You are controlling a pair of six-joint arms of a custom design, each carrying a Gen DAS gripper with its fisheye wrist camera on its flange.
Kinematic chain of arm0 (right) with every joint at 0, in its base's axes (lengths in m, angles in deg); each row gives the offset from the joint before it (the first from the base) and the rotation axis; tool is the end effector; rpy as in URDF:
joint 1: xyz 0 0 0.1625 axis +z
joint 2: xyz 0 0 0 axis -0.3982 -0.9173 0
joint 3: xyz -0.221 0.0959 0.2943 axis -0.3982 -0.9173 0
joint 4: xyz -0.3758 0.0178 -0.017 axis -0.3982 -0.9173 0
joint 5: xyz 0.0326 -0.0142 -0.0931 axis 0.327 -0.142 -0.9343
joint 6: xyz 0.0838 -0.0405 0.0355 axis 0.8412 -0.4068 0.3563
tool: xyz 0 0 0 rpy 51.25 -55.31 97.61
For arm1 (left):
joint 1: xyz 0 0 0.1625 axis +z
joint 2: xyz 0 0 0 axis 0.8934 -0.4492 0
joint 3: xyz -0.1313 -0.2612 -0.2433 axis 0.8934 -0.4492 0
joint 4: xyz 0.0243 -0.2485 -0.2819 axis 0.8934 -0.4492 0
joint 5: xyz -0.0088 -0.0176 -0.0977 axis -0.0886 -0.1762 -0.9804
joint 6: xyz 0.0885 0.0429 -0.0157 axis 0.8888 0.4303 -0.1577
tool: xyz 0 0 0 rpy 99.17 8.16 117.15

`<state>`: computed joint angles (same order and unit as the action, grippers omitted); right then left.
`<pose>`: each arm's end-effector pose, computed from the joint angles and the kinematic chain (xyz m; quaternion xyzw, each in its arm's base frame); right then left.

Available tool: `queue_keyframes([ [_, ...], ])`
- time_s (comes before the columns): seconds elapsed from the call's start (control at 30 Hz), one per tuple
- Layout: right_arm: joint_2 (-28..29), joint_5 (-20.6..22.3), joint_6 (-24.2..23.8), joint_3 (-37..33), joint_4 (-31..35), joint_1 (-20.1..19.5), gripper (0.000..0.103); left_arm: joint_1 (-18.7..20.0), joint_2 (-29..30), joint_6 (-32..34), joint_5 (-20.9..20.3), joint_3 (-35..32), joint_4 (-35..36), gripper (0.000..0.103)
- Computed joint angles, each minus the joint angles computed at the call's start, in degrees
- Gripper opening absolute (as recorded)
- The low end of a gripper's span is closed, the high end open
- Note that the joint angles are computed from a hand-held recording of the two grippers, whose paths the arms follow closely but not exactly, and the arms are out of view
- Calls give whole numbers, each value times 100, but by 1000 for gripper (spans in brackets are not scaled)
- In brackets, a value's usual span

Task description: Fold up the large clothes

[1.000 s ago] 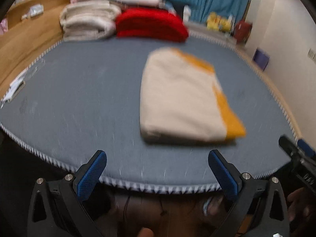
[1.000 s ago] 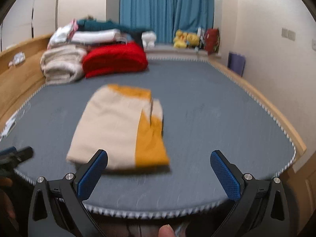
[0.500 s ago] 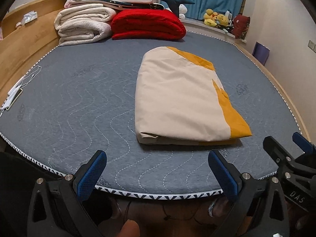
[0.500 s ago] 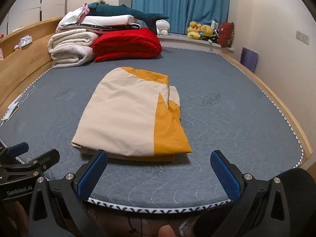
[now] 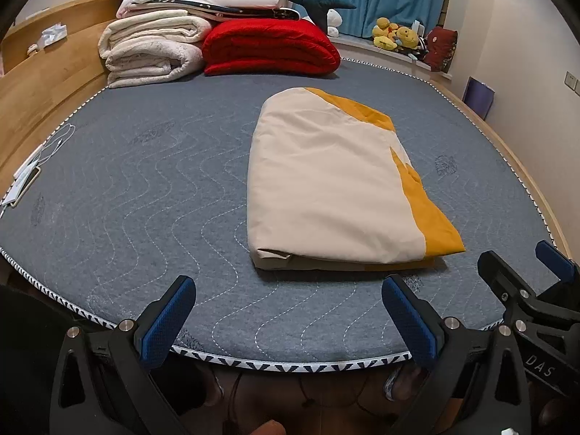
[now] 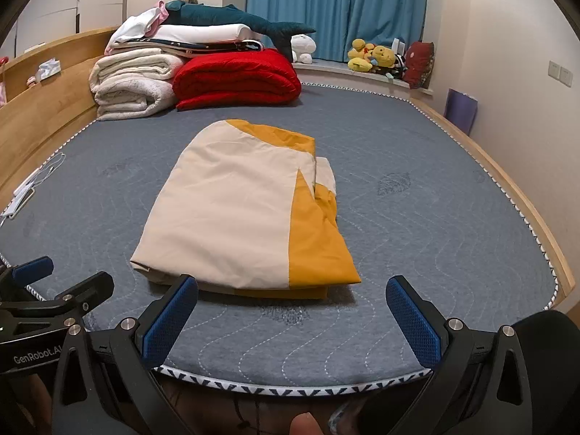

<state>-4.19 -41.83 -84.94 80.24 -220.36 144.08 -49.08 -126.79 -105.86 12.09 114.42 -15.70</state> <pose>0.2702 -0.3195 0.1189 0.3277 -0.8450 0.2884 0.3089 -0.2388 -0.2757 0.1937 -0.0525 0.8400 -0.3852 0.3785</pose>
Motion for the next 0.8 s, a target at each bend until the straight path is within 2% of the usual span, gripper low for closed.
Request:
queue_keyframes([
  [0.37, 219, -22, -89, -62, -276, -26, 103, -10, -1, 70, 27, 14, -68, 102],
  [0.8, 229, -19, -104, -70, -295, -30, 103, 2, -3, 117, 27, 10, -135, 102],
])
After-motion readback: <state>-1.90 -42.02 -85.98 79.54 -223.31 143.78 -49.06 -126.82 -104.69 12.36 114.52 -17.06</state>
